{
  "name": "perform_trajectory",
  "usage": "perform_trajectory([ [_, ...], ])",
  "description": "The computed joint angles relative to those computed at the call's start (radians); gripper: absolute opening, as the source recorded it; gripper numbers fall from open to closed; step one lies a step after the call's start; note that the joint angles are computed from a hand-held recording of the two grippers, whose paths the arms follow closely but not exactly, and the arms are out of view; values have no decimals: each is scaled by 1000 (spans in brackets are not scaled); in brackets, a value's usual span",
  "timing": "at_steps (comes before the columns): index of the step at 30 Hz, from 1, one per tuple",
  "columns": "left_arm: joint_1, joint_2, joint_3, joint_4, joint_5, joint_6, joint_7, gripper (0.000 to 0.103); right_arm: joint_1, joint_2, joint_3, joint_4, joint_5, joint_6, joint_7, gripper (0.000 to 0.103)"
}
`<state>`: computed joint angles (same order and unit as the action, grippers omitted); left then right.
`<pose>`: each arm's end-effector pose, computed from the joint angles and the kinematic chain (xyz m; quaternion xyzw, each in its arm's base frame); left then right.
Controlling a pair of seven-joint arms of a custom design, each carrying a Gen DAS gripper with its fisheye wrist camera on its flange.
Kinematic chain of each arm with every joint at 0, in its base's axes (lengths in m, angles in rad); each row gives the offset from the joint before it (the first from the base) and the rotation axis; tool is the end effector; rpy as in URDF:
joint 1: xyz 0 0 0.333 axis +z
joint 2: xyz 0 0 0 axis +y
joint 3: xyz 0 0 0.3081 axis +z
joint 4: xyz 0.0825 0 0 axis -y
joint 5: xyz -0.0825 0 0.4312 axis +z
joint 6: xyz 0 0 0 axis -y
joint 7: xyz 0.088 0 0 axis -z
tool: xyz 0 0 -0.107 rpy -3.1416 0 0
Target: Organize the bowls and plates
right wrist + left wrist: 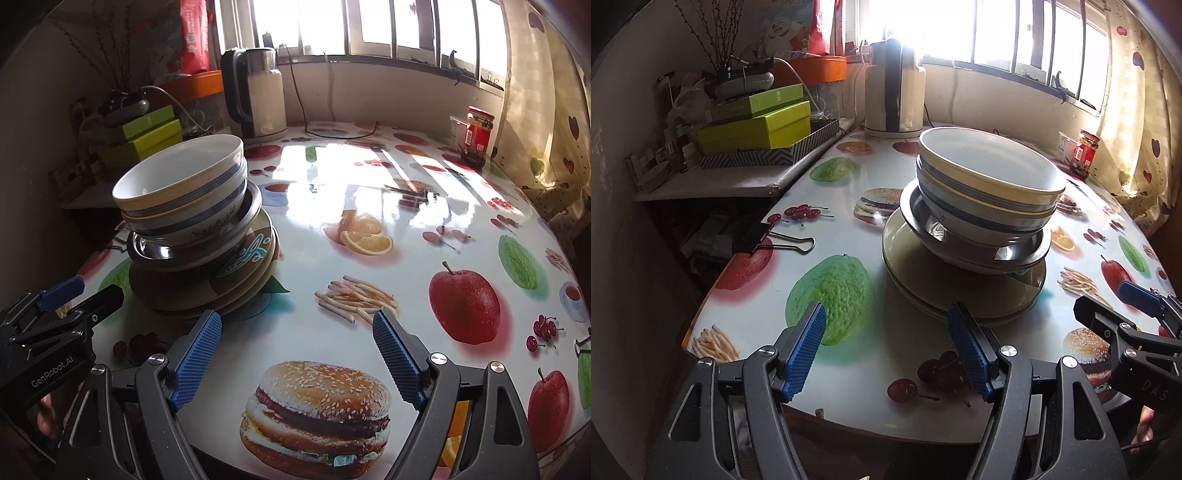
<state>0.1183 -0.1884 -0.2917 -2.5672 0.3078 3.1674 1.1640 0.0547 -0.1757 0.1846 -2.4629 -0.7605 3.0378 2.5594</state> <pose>0.5038 -0.1159 0.3749 -0.6222 0.6842 -0.2891 0.2473 0.5029 0.1774 0.3925 -0.6503 0.6571 -0.2391 0.2971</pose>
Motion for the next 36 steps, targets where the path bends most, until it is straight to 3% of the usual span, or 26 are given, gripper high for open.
perform_trajectory([
  [4, -149, 8, 136, -12, -120, 10, 106, 69, 0, -1, 1, 0, -3, 0, 4, 85],
  [5, -160, 8, 145, -13, -132, 11, 118, 69, 2, -1, -1, -1, 2, -2, 0, 85],
  [13, -48, 5, 33, -13, -104, 17, 92, 69, 15, -5, -6, -3, 32, -10, -26, 85],
  [21, -37, 1, 22, -14, -91, 15, 80, 69, 10, -7, -1, -3, 35, -8, -29, 85],
  [30, 20, -6, -32, -11, -32, 5, 25, 69, 5, -6, 3, -2, 33, -6, -28, 85],
  [36, 13, -6, -23, -7, -9, -1, 6, 69, 1, -7, 6, -4, 26, -4, -14, 85],
])
